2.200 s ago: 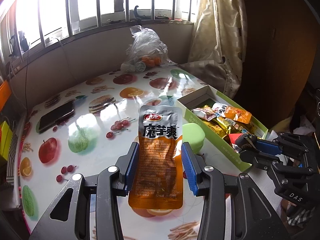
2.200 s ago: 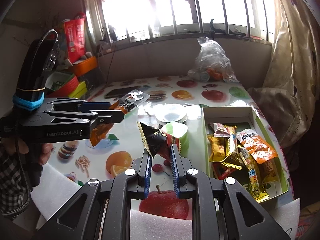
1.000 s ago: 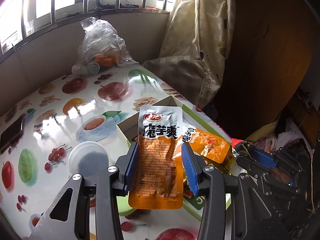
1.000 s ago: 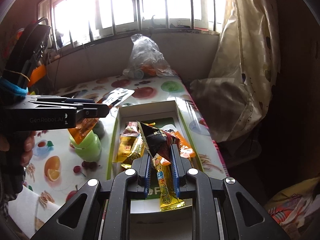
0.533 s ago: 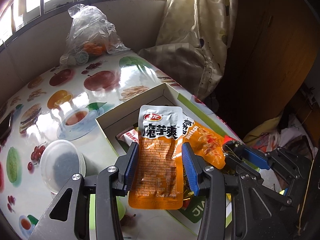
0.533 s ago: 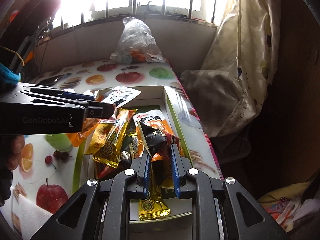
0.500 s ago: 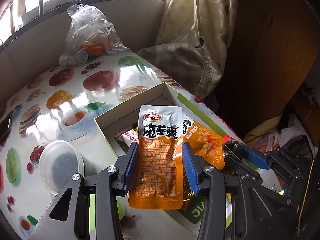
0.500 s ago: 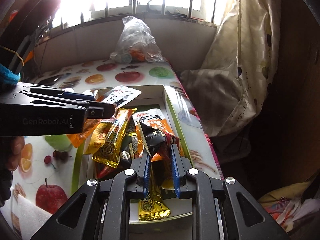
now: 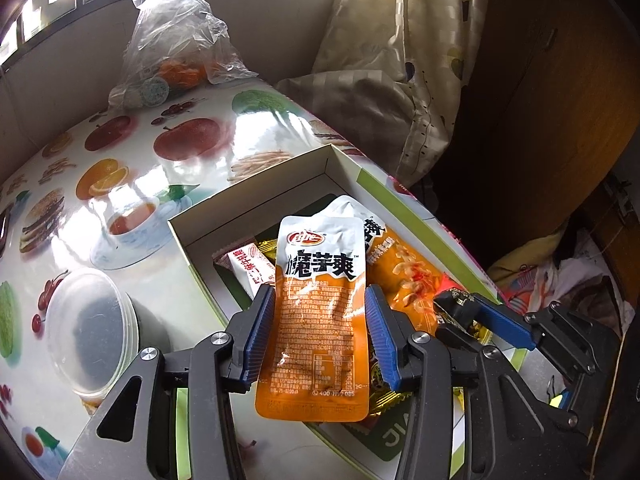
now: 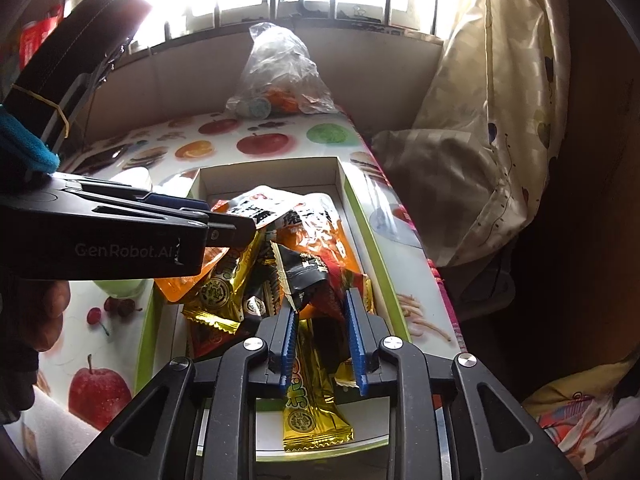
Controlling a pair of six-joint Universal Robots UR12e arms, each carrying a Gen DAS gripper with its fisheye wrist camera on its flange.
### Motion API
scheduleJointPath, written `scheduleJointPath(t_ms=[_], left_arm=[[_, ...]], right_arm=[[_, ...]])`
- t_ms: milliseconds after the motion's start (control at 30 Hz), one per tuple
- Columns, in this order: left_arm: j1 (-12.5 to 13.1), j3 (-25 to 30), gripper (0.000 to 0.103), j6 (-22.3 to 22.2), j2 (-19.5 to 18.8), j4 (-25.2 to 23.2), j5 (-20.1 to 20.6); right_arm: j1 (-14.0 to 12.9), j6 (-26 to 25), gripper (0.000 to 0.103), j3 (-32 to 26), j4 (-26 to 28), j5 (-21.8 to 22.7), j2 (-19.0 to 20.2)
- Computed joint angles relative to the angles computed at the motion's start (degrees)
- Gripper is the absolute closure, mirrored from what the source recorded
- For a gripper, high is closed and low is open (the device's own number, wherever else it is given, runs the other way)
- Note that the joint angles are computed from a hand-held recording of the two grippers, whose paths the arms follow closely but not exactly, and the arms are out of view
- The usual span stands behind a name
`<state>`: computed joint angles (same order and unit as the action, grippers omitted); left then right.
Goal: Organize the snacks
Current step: 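Open the left gripper to drop the orange packet while the right releases its packet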
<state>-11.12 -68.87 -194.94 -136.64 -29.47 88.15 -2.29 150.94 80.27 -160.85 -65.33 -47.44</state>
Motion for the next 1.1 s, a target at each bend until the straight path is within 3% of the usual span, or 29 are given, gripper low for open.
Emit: scheduleJointPath(t_ms=[333, 600, 900, 1100], left_arm=[[0.1, 0.1, 0.053, -0.8, -0.2, -0.1, -0.2], [0.1, -0.7, 0.052, -1.0, 0.3, 0.7, -0.2], [-0.3, -3.8, 0.050, -1.7, 2.4, 4.4, 0.6], [-1.1, -7.1, 0.050, -2.3, 4.5, 8.1, 3.7]], right_arm=[[-0.3, 1.4, 0.068, -0.6, 1.9, 1.4, 0.3], [-0.5, 2.8, 0.060, 0.3, 0.0, 1.0, -0.1], [-1.1, 5.9, 0.054, 2.6, -3.2, 1.8, -1.4], [-1.6, 8.1, 0.051, 4.9, -5.4, 2.1, -2.9]])
